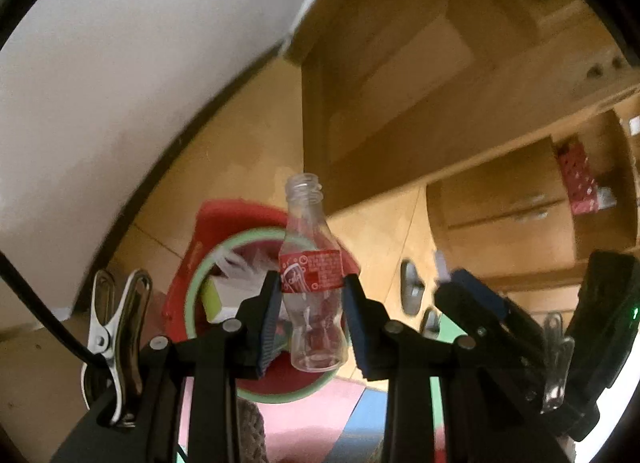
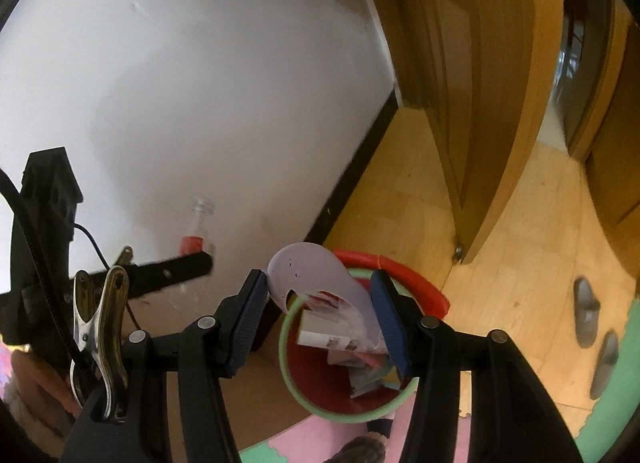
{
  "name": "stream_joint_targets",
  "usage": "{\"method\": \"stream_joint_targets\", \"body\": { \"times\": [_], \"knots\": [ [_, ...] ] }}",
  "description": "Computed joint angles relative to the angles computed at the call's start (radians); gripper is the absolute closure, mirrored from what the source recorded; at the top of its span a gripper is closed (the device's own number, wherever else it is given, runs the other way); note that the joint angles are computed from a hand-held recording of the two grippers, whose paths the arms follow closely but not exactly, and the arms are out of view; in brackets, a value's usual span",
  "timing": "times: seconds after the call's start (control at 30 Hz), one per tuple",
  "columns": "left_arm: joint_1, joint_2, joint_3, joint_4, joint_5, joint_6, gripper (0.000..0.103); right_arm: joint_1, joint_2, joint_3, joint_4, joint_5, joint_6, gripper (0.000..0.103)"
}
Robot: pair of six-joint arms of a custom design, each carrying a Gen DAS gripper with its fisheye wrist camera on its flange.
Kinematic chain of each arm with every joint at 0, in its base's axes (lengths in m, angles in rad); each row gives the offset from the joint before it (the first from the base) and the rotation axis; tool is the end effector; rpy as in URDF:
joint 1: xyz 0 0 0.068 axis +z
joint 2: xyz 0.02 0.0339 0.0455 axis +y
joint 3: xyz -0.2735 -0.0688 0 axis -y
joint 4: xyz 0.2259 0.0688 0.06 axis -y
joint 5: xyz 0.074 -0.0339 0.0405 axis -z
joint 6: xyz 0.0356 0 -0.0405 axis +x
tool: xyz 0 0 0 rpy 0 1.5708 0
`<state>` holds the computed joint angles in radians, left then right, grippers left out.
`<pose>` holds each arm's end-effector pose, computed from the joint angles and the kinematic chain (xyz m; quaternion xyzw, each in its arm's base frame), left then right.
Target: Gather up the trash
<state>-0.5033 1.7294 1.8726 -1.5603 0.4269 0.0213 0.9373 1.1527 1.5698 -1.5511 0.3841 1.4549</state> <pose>0.2509 -0.1550 0.3700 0.2684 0.9369 -0.2230 0.0225 0.0915 0.1021 0.4129 0.2852 0.9158 0.1297 0.2512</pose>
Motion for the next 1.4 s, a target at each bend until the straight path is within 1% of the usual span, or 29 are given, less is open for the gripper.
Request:
{"method": "stream_joint_targets", "body": {
  "times": [0.03, 0.13, 0.2, 0.27, 0.33, 0.4, 0.43, 0.57, 0.63, 0.7, 0.73, 0.8, 0.9, 0.97, 1.07, 1.1, 1.17, 1.3, 1.4],
  "knots": [
    [-0.009, -0.004, -0.072, 0.036, 0.007, 0.007, 0.071, -0.009, -0.019, -0.067, 0.048, -0.012, -0.008, 0.048],
    [-0.027, 0.013, -0.226, 0.124, 0.009, -0.013, 0.071, -0.035, -0.073, -0.267, 0.189, -0.051, -0.03, 0.048],
    [-0.031, 0.027, -0.284, 0.166, 0.006, -0.021, 0.071, -0.056, -0.101, -0.403, 0.285, -0.099, -0.037, 0.048],
    [-0.043, 0.036, -0.321, 0.205, 0.006, -0.03, 0.071, -0.056, -0.134, -0.52, 0.359, -0.12, -0.016, 0.048],
    [-0.05, 0.071, -0.345, 0.229, 0.011, 0.001, 0.07, -0.057, -0.161, -0.61, 0.422, -0.143, 0.014, 0.048],
    [-0.063, 0.113, -0.343, 0.232, 0.006, 0.03, 0.07, -0.085, -0.194, -0.697, 0.493, -0.162, 0.016, 0.048],
    [-0.068, 0.13, -0.363, 0.251, -0.002, 0.043, 0.07, -0.085, -0.204, -0.735, 0.526, -0.168, 0.027, 0.048],
    [-0.066, 0.184, -0.413, 0.294, -0.011, 0.076, 0.07, -0.153, -0.207, -0.912, 0.715, -0.227, -0.021, 0.048],
    [-0.063, 0.219, -0.418, 0.289, -0.02, 0.085, 0.07, -0.175, -0.19, -0.98, 0.801, -0.249, -0.045, 0.048],
    [-0.04, 0.239, -0.432, 0.292, -0.006, 0.085, 0.07, -0.203, -0.164, -1.022, 0.862, -0.275, -0.068, 0.048],
    [-0.031, 0.243, -0.437, 0.293, -0.008, 0.086, 0.07, -0.192, -0.162, -1.033, 0.879, -0.275, -0.053, 0.048],
    [-0.031, 0.26, -0.418, 0.286, -0.033, 0.07, 0.071, -0.191, -0.16, -1.065, 0.915, -0.284, -0.045, 0.048],
    [-0.038, 0.279, -0.372, 0.291, -0.011, 0.045, 0.07, -0.169, -0.15, -1.092, 0.954, -0.294, -0.017, 0.048],
    [-0.038, 0.298, -0.343, 0.289, 0.016, 0.021, 0.062, -0.142, -0.147, -1.097, 0.962, -0.285, 0.014, 0.047],
    [-0.039, 0.319, -0.314, 0.28, 0.038, 0.009, 0.056, -0.114, -0.156, -1.102, 0.966, -0.261, 0.055, 0.046],
    [-0.018, 0.322, -0.315, 0.27, 0.037, 0.031, 0.055, -0.104, -0.156, -1.098, 0.958, -0.253, 0.066, 0.041],
    [-0.001, 0.314, -0.322, 0.245, 0.037, 0.041, 0.053, -0.089, -0.155, -1.091, 0.941, -0.243, 0.092, 0.035],
    [0.009, 0.326, -0.29, 0.208, 0.073, 0.035, 0.053, -0.049, -0.173, -1.073, 0.9, -0.212, 0.171, 0.029],
    [0.014, 0.323, -0.266, 0.184, 0.082, 0.039, 0.053, 0.003, -0.188, -1.032, 0.823, -0.177, 0.255, 0.028]
  ]
}}
